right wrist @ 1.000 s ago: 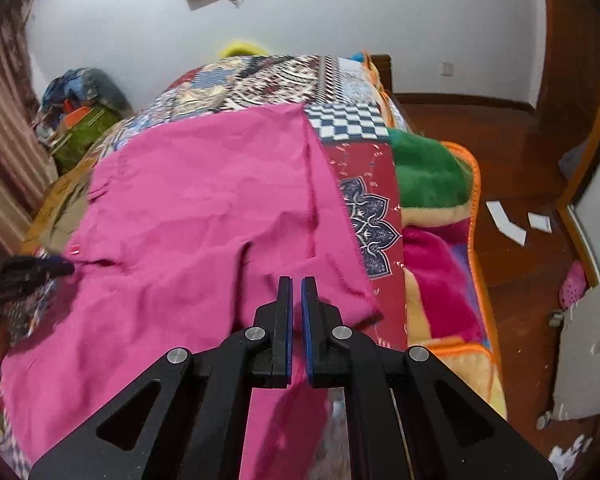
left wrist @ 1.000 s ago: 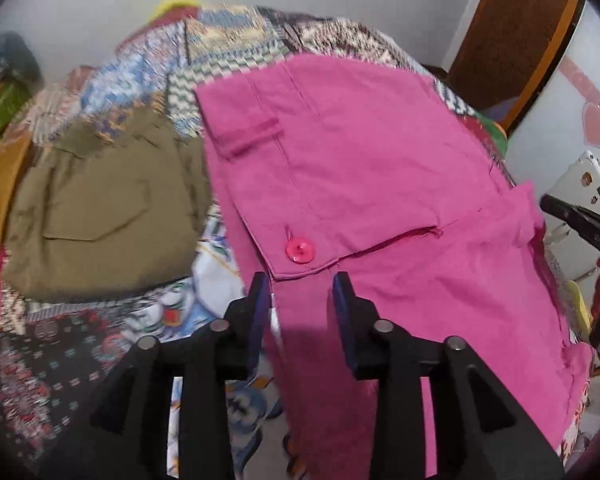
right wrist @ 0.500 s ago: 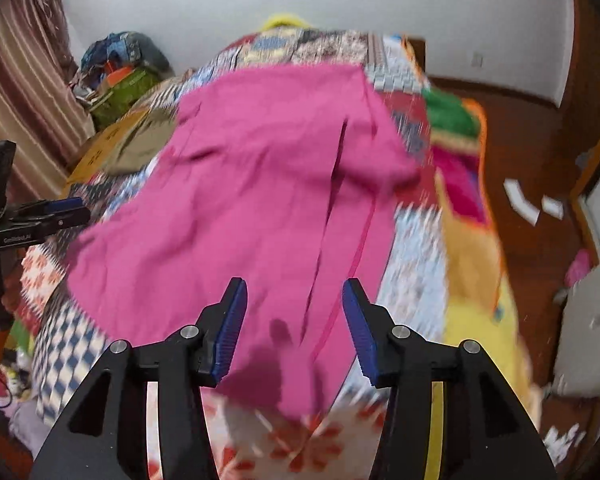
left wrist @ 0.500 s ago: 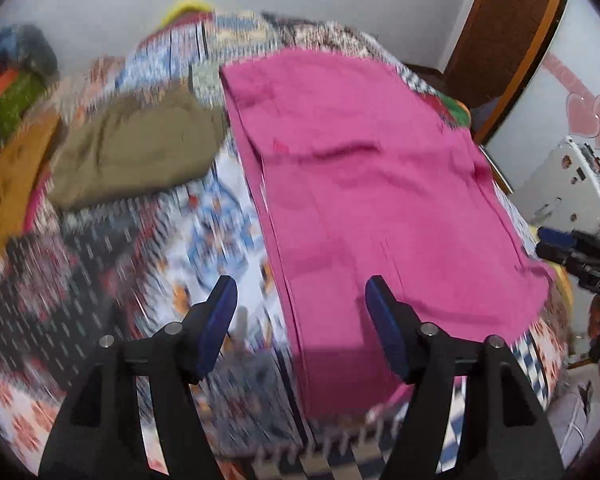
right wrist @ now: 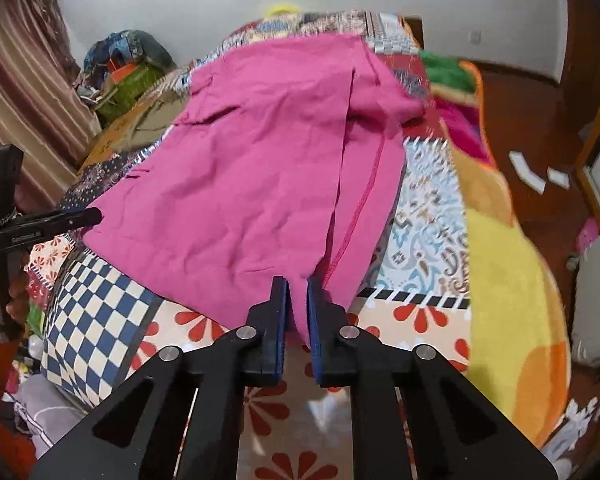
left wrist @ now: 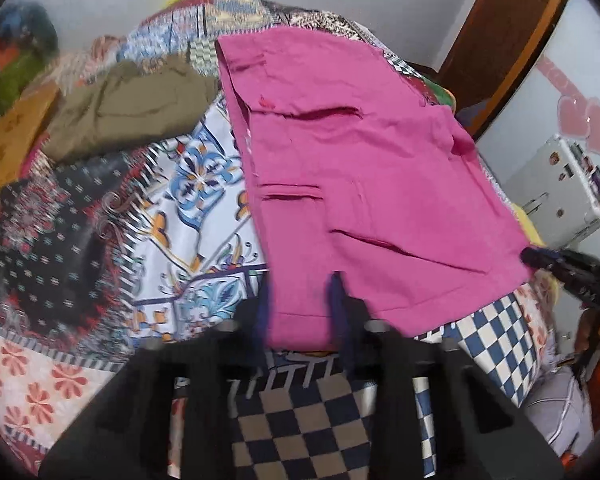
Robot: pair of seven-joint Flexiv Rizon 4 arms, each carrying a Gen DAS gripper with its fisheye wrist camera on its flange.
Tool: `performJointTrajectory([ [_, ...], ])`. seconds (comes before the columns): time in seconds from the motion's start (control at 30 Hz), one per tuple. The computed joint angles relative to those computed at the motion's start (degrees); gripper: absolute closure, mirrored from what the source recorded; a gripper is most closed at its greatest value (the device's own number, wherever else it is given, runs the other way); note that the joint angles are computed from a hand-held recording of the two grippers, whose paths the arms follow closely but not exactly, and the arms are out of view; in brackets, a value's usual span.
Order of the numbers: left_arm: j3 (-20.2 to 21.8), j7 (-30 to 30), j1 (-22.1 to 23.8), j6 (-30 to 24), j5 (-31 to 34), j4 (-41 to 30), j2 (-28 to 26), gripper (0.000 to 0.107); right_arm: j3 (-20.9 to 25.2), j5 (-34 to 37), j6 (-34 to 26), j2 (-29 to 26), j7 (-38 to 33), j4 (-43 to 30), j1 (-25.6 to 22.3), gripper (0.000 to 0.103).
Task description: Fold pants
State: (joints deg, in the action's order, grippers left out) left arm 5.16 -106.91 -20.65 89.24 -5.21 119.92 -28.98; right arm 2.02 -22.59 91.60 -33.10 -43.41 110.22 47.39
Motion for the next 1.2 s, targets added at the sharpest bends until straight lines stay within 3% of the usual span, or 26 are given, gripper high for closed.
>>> performJointTrajectory([
  [0.2,-0.7,0.3,0.5,1.5,0.1,3.0,3.0,0.096,-4.0,0.0,2.2,1.9,0.5,2.6,3.4,0.096],
  [0.33,-0.2,0.2,-0.8,0.8,0.7,4.5,4.1,0.096,-0.8,0.1,-0.8,1.9,-0.1,3.2,1.0,0.097],
  [0.43,-0.4,0.4,-1.1,-0.2,1.4,4.6,3.8,0.096,4.4,0.6,-4.2,1.0,-1.6,2.0,-3.3,0.096],
  [0.5,1.8,-0.5,-3.0,-1.5,2.4,3.8,3.7,0.095,6.5,1.0,-5.6,0.7,-2.5,1.0,-5.2,0.095],
  [0.63,4.7,-2.7,-4.4,-3.0,5.1,2.8,4.8,0.082,8.5,2.2,-9.6,1.4,-2.8,-0.8,-7.6,0.081],
  [0.67,7.1,-3.9,-5.8,-3.3,6.8,2.1,5.1,0.081,8.1,2.3,-9.4,1.8,-2.5,-0.8,-7.8,0.074],
  [0.8,12.1,-8.5,-7.8,-3.9,12.5,-0.5,5.7,0.063,-0.3,-1.6,-5.2,3.5,2.4,0.5,-2.9,0.057],
  [0.93,15.6,-12.7,-8.1,-5.3,16.9,-5.5,3.9,0.055,-4.5,-5.0,-3.8,2.4,4.6,-2.2,-1.2,0.057],
  [1.2,11.4,-11.9,0.2,-6.6,16.5,-15.5,-2.9,0.045,-2.5,-6.5,-5.5,-4.6,0.0,-14.3,-4.4,0.057],
])
